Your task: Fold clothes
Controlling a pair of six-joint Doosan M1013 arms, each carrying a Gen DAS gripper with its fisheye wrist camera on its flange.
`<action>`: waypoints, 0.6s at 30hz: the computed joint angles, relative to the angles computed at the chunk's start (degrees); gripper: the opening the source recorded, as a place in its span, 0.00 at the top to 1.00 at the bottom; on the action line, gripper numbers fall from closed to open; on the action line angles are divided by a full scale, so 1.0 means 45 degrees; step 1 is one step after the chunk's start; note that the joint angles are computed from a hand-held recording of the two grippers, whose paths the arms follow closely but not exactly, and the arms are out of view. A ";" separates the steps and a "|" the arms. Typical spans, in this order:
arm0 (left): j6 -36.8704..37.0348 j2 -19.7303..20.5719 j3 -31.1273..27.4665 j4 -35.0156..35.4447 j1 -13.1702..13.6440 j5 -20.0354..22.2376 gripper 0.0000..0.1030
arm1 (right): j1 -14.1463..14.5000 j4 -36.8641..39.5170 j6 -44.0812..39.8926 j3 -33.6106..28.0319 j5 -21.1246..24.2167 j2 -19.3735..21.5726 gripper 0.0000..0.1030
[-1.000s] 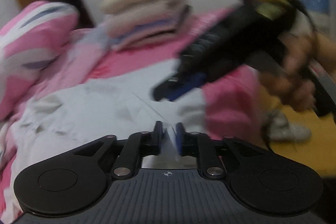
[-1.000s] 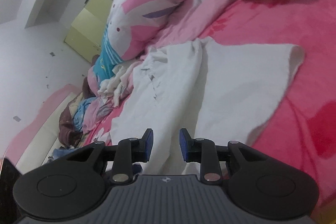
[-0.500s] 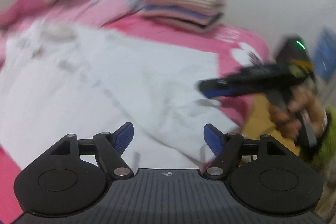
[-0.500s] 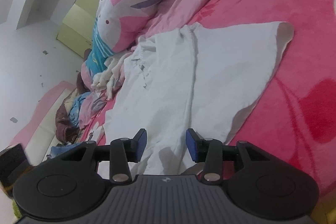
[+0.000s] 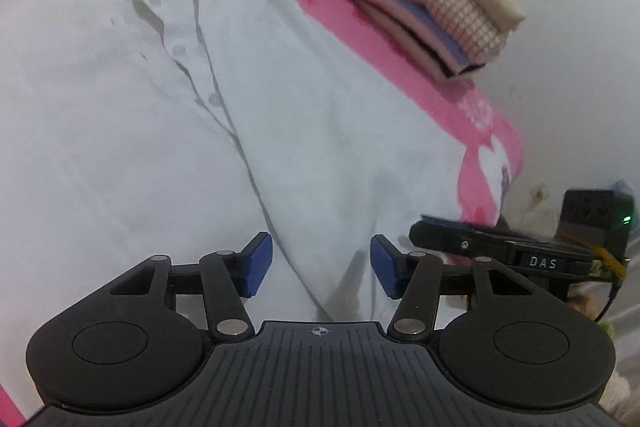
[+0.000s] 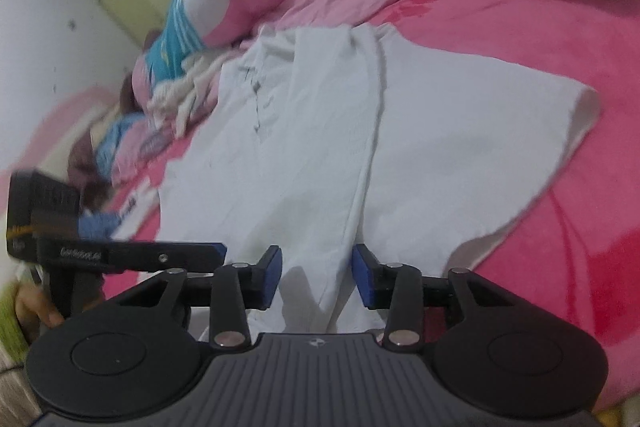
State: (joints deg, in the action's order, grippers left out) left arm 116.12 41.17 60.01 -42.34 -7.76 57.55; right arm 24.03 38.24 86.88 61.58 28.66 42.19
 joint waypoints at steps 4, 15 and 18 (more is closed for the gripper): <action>0.0123 0.0151 -0.0195 0.0041 -0.0030 0.0026 0.65 | -0.0008 -0.0320 -0.0014 -0.0332 0.0498 0.0122 0.82; 0.0910 -0.0179 0.0356 -0.1515 0.0479 -0.0953 0.97 | -0.0010 0.2139 -0.1944 -0.1314 0.1291 0.0566 0.98; 0.0812 -0.0298 0.0411 -0.1453 0.0662 -0.1339 0.97 | 0.0034 0.2481 -0.2061 -0.2020 0.1775 0.0958 0.98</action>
State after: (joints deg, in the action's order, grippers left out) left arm 119.77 39.83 61.86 -48.87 -4.78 51.53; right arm 24.18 49.40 77.60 52.49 36.65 46.50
